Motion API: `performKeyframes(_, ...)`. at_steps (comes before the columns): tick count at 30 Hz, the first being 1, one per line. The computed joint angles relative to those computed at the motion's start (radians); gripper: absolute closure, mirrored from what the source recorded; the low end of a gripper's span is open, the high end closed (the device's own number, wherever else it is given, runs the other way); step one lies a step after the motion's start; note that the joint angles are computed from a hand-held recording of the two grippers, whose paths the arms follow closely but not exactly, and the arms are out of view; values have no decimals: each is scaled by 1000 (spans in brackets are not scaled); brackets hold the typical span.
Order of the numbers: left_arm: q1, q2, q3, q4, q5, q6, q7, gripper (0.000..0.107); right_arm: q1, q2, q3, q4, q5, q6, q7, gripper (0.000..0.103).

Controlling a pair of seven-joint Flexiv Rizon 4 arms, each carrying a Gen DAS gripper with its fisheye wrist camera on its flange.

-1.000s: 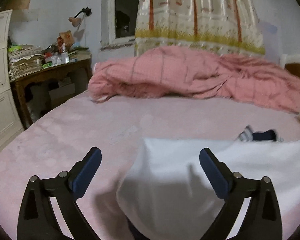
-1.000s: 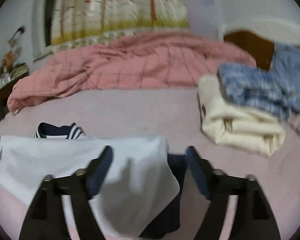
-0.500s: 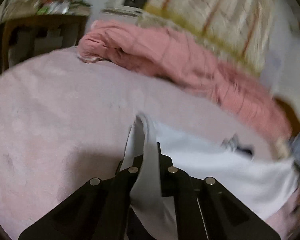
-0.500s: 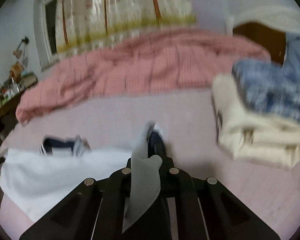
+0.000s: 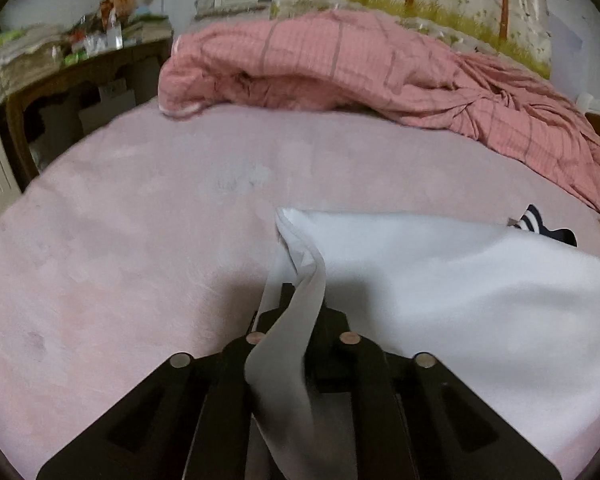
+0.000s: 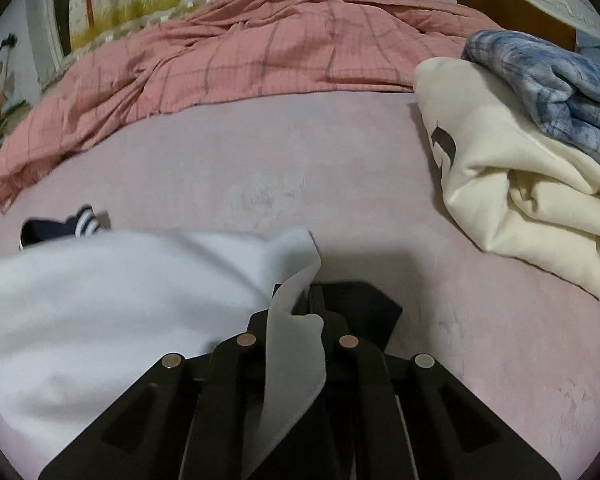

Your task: Fold large clothes

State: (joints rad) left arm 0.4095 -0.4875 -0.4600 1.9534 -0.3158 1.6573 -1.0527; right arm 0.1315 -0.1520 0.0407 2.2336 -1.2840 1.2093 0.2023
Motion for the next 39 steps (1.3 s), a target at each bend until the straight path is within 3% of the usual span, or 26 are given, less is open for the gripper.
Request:
performKeyframes(2, 44, 4, -52, 35, 27, 91, 2, 84, -1, 17, 0, 12, -42, -2, 47, 89)
performKeyframes(4, 145, -6, -163, 77, 106, 202, -11, 82, -5, 48, 3, 29, -112, -36, 125, 78)
performKeyframes(6, 200, -10, -220, 103, 183, 281, -36, 81, -13, 71, 14, 38, -149, -74, 167, 65)
performKeyframes(8, 249, -11, -268, 126, 267, 350, -67, 75, 10, 97, 50, 39, -82, -186, 135, 56)
performKeyframes(9, 274, -11, -291, 135, 305, 372, -86, 70, 26, 107, 69, 36, -25, -224, 99, 56)
performKeyframes(11, 270, -3, -285, 145, 353, 447, -118, 53, 44, 130, 88, 37, 7, -233, 77, 56)
performKeyframes(13, 210, 8, -213, 157, 363, 597, -140, 28, 77, 157, 117, 26, -51, -346, 128, 49)
performKeyframes(15, 201, 9, -192, 164, 406, 696, -183, 21, 110, 171, 143, 10, -92, -460, 163, 25)
performKeyframes(17, 271, 26, -244, 164, 500, 650, -271, 18, 117, 194, 144, 15, -172, -442, 217, 24)
performKeyframes(20, 428, 28, -405, 150, 670, 497, -408, 18, 112, 204, 133, 5, -253, -325, 235, 15)
performKeyframes(22, 475, 31, -472, 149, 730, 431, -448, 12, 113, 194, 131, -10, -294, -269, 252, 12)
performKeyframes(24, 499, 39, -517, 154, 758, 367, -486, 6, 115, 174, 124, -30, -302, -185, 231, 0)
performKeyframes(26, 513, 38, -574, 191, 728, 326, -468, 6, 118, 147, 120, -50, -333, -137, 252, 0)
performKeyframes(28, 528, 16, -624, 193, 779, 260, -478, 6, 127, 122, 121, -65, -348, -120, 278, 0)
performKeyframes(31, 400, 42, -497, 231, 735, 367, -447, 6, 160, 78, 130, -89, -295, -156, 246, 0)
performKeyframes(33, 342, 56, -430, 229, 763, 407, -441, 5, 194, 62, 139, -95, -274, -251, 236, 0)
performKeyframes(35, 250, 88, -323, 228, 743, 454, -445, 4, 206, 65, 131, -88, -343, -285, 263, 0)
performKeyframes(37, 225, 89, -287, 217, 751, 476, -470, 4, 225, 71, 142, -82, -328, -344, 262, 0)
performKeyframes(39, 258, 79, -313, 201, 789, 459, -516, 4, 228, 82, 143, -75, -319, -351, 273, 5)
